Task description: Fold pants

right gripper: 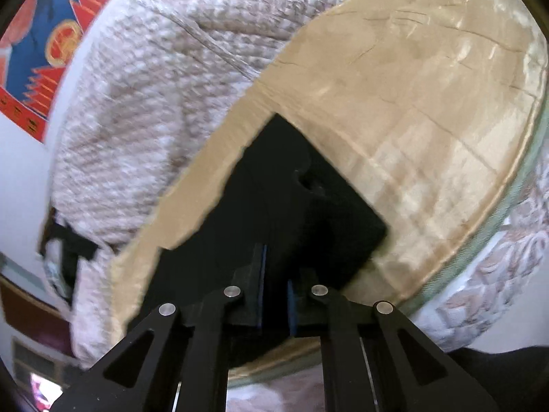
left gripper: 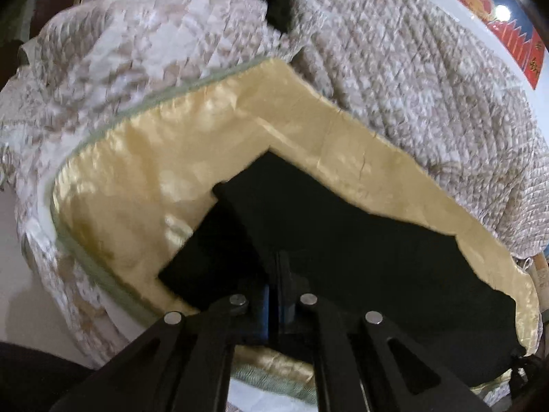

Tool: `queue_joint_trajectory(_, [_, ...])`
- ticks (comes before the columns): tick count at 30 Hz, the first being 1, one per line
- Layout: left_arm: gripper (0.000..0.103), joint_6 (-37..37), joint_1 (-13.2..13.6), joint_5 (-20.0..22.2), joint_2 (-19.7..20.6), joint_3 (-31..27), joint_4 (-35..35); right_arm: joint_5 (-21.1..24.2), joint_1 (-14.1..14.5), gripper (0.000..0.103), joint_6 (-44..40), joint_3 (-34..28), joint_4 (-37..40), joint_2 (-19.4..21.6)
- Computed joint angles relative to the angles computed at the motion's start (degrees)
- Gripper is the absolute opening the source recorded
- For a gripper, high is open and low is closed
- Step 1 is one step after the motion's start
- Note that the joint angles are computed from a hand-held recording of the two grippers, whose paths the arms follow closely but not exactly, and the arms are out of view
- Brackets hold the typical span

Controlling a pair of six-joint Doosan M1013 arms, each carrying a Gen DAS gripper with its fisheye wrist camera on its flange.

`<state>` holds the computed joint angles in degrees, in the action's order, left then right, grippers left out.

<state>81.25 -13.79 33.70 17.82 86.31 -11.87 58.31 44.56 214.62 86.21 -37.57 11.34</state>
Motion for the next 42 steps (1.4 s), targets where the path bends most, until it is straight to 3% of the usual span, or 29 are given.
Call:
queue_joint_trajectory(3, [0.004, -0.2, 0.3, 1.0, 0.2, 0.1, -0.2, -1.7, -0.7, 0.009, 1.5, 1.7, 2.8, -0.1])
queue_joint_trajectory(6, [0.005, -0.2, -0.2, 1.0, 0.1, 0.1, 1.8, -0.3, -0.6, 0.009, 0.2, 1.0, 2.4, 0.3])
queue_joint_trajectory(10, [0.009, -4.6, -0.5, 2.0, -0.3, 0.0, 6.6, -1.2, -0.6, 0.013, 1.5, 1.8, 2.5, -0.2])
queue_joint_trajectory(13, [0.009, -7.7, -0.1, 1.3, -1.6, 0.7, 8.7, 5.3, 0.8, 0.023, 2.4, -0.1, 1.2, 0.0])
queue_joint_trajectory(16, [0.009, -13.1, -0.5, -0.5, -2.6, 1.0, 15.3, 16.5, 2.4, 0.024, 0.4, -4.0, -2.2, 1.3])
queue_joint_trajectory(18, [0.009, -13.0, -0.7, -1.8, -2.6, 0.4, 16.1, 19.1, 2.4, 0.025, -2.7, -5.5, -3.9, 1.9])
queue_joint_trajectory(20, [0.009, -9.6, -0.9, -1.6, -2.0, -0.8, 13.7, 17.7, 1.5, 0.026, -9.7, -6.8, -4.5, 2.8])
queue_joint_trajectory(24, [0.012, 2.4, -1.9, 2.1, 1.0, -5.0, 4.0, 9.9, -2.5, 0.026, -26.2, -9.0, 2.7, 4.8])
queue_joint_trajectory(28, [0.027, 10.8, -4.0, 5.8, 4.3, -9.4, -0.1, 7.5, -6.0, 0.026, -39.6, -12.1, 9.1, 7.9])
queue_joint_trajectory(31, [0.028, 15.1, -5.5, 8.1, 6.5, -12.3, -1.8, 9.9, -7.6, 0.026, -46.4, -15.3, 9.8, 10.5])
queue_joint_trajectory(34, [0.028, 16.7, -6.4, 8.3, 8.2, -13.9, -1.8, 13.0, -8.8, 0.026, -48.6, -16.6, 10.5, 11.9])
queue_joint_trajectory(36, [0.028, 13.8, -6.8, 8.7, 9.3, -14.6, 1.6, 15.2, -9.5, 0.021, -47.9, -16.0, 11.6, 12.2])
queue_joint_trajectory(39, [0.028, 7.9, -6.5, 9.8, 10.5, -15.3, 6.8, 12.9, -10.5, 0.001, -43.9, -13.0, 12.7, 10.8])
queue_joint_trajectory(42, [0.028, 6.0, -5.3, 9.5, 10.5, -15.3, 5.4, 12.5, -10.1, 0.0, -42.3, -12.5, 11.3, 10.3])
